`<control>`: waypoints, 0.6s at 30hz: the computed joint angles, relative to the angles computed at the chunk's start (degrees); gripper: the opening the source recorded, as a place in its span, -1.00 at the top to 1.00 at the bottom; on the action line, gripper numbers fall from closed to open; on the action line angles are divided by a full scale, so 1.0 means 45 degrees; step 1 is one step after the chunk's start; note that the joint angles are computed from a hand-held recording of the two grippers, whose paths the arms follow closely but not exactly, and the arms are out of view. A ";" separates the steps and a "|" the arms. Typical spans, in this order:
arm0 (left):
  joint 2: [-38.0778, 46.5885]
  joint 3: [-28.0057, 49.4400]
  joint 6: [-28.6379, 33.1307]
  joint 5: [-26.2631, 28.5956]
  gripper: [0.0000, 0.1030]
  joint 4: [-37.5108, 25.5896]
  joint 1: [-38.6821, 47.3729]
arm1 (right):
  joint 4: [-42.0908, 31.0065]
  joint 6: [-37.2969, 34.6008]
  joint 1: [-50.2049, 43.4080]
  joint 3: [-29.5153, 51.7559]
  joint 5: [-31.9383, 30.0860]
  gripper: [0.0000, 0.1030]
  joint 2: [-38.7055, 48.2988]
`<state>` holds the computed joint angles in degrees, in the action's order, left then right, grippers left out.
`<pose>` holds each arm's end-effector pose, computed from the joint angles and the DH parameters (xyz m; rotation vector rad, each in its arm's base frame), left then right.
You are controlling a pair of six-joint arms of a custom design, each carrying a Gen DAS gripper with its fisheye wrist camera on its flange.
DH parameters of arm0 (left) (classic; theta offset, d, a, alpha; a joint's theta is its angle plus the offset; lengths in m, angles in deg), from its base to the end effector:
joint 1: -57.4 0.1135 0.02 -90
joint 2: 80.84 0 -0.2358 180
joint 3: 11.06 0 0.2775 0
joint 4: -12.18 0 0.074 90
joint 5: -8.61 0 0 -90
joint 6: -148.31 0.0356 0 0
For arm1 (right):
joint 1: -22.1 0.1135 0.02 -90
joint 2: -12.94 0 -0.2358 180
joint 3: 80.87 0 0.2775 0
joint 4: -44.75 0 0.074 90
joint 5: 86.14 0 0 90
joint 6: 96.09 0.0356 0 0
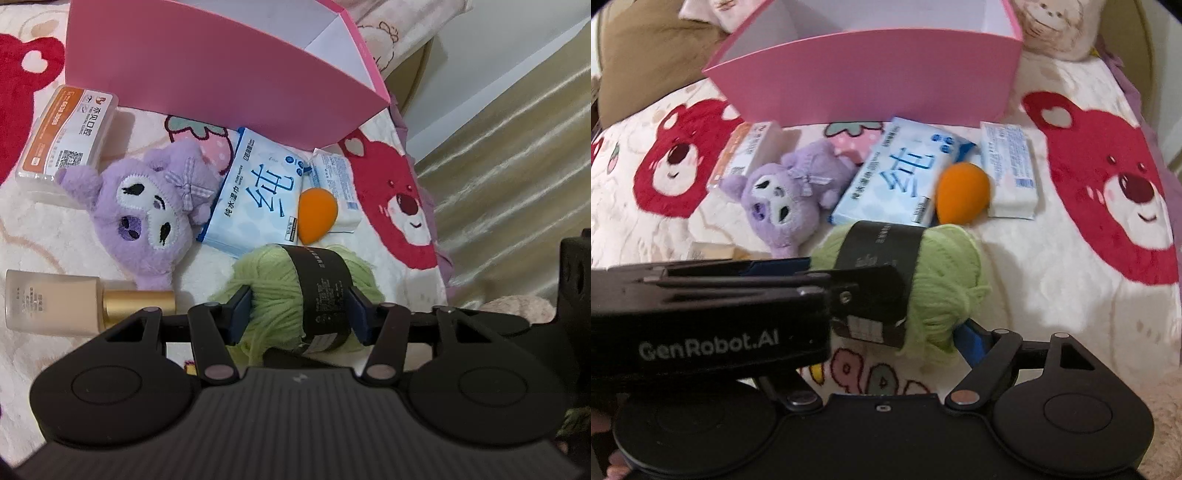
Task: Organize objects
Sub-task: 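Lower the left tool onto the green yarn ball and close it, then lift the yarn ball with the left tool and carry it into the pink box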
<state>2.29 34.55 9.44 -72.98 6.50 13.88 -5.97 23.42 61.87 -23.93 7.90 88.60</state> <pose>0.2078 -0.2045 0.1038 -0.0376 2.5250 -0.9167 0.2037 0.1662 0.1504 -0.2325 2.7898 0.2074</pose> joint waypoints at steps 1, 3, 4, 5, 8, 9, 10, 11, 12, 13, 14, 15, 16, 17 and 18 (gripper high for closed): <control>-0.0214 -0.0100 -0.0008 -0.0113 0.00 -0.0049 -0.0030 | 0.0018 -0.0033 0.0068 -0.0043 0.0016 -0.60 -0.0167; -0.0694 -0.0283 0.0085 -0.0308 0.00 -0.0153 -0.0115 | 0.0023 -0.0092 0.0184 -0.0202 0.0142 -0.60 -0.0734; -0.0942 -0.0386 0.0141 -0.0381 -0.01 -0.0151 -0.0143 | 0.0070 -0.0091 0.0258 -0.0328 0.0256 -0.60 -0.1035; -0.1249 -0.0473 0.0193 -0.0436 0.00 -0.0232 -0.0162 | 0.0196 -0.0140 0.0302 -0.0417 0.0395 -0.60 -0.1209; -0.2229 -0.0664 0.0357 -0.0670 -0.01 -0.0632 -0.0210 | 0.0498 -0.0254 0.0752 -0.0718 0.1025 -0.60 -0.1848; -0.2697 -0.0732 0.0459 -0.0867 -0.01 -0.0860 -0.0256 | 0.0617 -0.0345 0.0920 -0.0848 0.1232 -0.58 -0.2146; -0.3206 -0.0782 0.0553 -0.1106 -0.01 -0.1118 -0.0305 | 0.0759 -0.0460 0.1085 -0.1006 0.1449 -0.56 -0.2477; -0.3754 -0.0822 0.0662 -0.1311 -0.01 -0.1378 -0.0337 | 0.0913 -0.0615 0.1271 -0.1132 0.1688 -0.53 -0.2783; -0.4350 -0.0908 0.0706 -0.1392 -0.01 -0.1537 -0.0291 | 0.1006 -0.0721 0.1457 -0.1254 0.1901 -0.52 -0.3115; -0.4895 -0.0999 0.0668 -0.1347 -0.01 -0.1649 -0.0170 | 0.1131 -0.0857 0.1598 -0.1397 0.2074 -0.48 -0.3457; -0.5472 -0.1050 0.0656 -0.1252 -0.01 -0.1814 -0.0034 | 0.1219 -0.0996 0.1691 -0.1450 0.2218 -0.41 -0.3647; -0.5845 -0.1056 0.0782 -0.1195 -0.01 -0.1877 0.0050 | 0.1336 -0.1161 0.1751 -0.1474 0.2362 -0.38 -0.3779; -0.6223 -0.1042 0.0970 -0.1239 -0.01 -0.1971 0.0067 | 0.1527 -0.1360 0.1794 -0.1530 0.2507 -0.31 -0.3908; -0.6509 -0.0900 0.1168 -0.1294 -0.01 -0.2239 0.0091 | 0.1772 -0.1592 0.1802 -0.1579 0.2635 -0.28 -0.4028; -0.6746 -0.0704 0.1337 -0.1228 -0.01 -0.2606 0.0212 | 0.1980 -0.1810 0.1783 -0.1619 0.2717 -0.28 -0.4136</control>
